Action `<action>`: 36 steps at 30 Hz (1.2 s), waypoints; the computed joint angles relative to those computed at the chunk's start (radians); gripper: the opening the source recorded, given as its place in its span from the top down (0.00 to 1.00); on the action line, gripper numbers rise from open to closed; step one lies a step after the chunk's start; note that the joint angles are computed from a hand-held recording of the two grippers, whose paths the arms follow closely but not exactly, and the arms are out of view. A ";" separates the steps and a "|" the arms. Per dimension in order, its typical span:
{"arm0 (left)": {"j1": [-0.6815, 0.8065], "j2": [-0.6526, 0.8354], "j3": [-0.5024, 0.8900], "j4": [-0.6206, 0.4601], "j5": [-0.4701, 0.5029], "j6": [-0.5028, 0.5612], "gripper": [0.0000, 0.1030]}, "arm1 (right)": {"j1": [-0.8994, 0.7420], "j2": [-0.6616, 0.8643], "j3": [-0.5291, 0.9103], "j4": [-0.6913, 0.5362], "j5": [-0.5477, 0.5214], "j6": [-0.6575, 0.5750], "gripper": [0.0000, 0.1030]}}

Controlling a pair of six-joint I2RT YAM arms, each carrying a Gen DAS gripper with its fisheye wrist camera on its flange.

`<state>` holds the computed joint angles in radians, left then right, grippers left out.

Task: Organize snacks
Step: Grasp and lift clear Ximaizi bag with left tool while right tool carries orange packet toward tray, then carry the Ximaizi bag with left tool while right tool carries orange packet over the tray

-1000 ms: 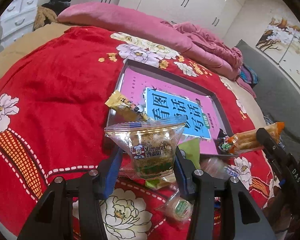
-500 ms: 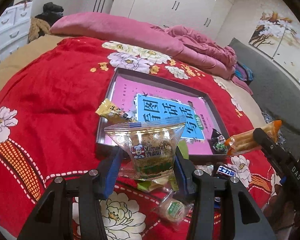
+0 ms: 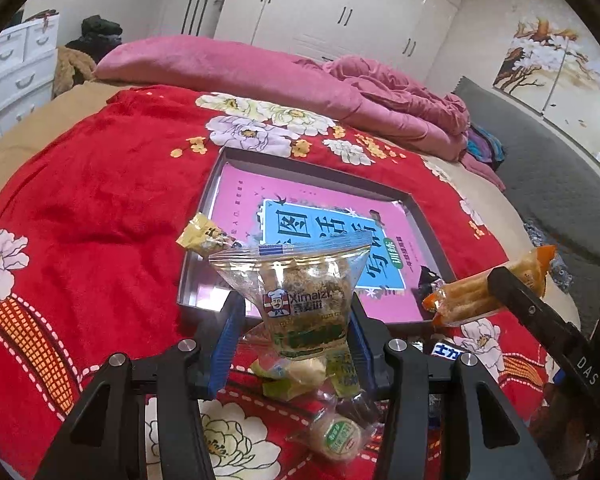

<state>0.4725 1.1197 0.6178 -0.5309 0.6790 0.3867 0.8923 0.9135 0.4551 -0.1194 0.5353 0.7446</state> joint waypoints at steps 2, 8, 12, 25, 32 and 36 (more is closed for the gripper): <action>-0.015 0.006 -0.005 0.022 -0.017 -0.015 0.50 | -0.015 0.010 -0.002 0.008 -0.007 0.000 0.66; -0.047 0.055 0.001 0.084 -0.053 -0.064 0.50 | -0.039 0.030 -0.002 0.020 -0.021 0.006 0.66; -0.068 0.102 0.014 0.134 -0.077 -0.100 0.50 | -0.058 0.038 -0.007 0.031 -0.036 0.004 0.66; -0.125 0.208 0.041 0.220 -0.181 -0.157 0.50 | -0.111 0.021 -0.030 0.048 -0.069 0.011 0.66; -0.138 0.250 0.054 0.238 -0.215 -0.175 0.50 | -0.138 0.025 -0.034 0.053 -0.093 0.021 0.66; -0.142 0.266 0.060 0.241 -0.221 -0.181 0.50 | -0.147 0.022 -0.040 0.056 -0.100 0.024 0.66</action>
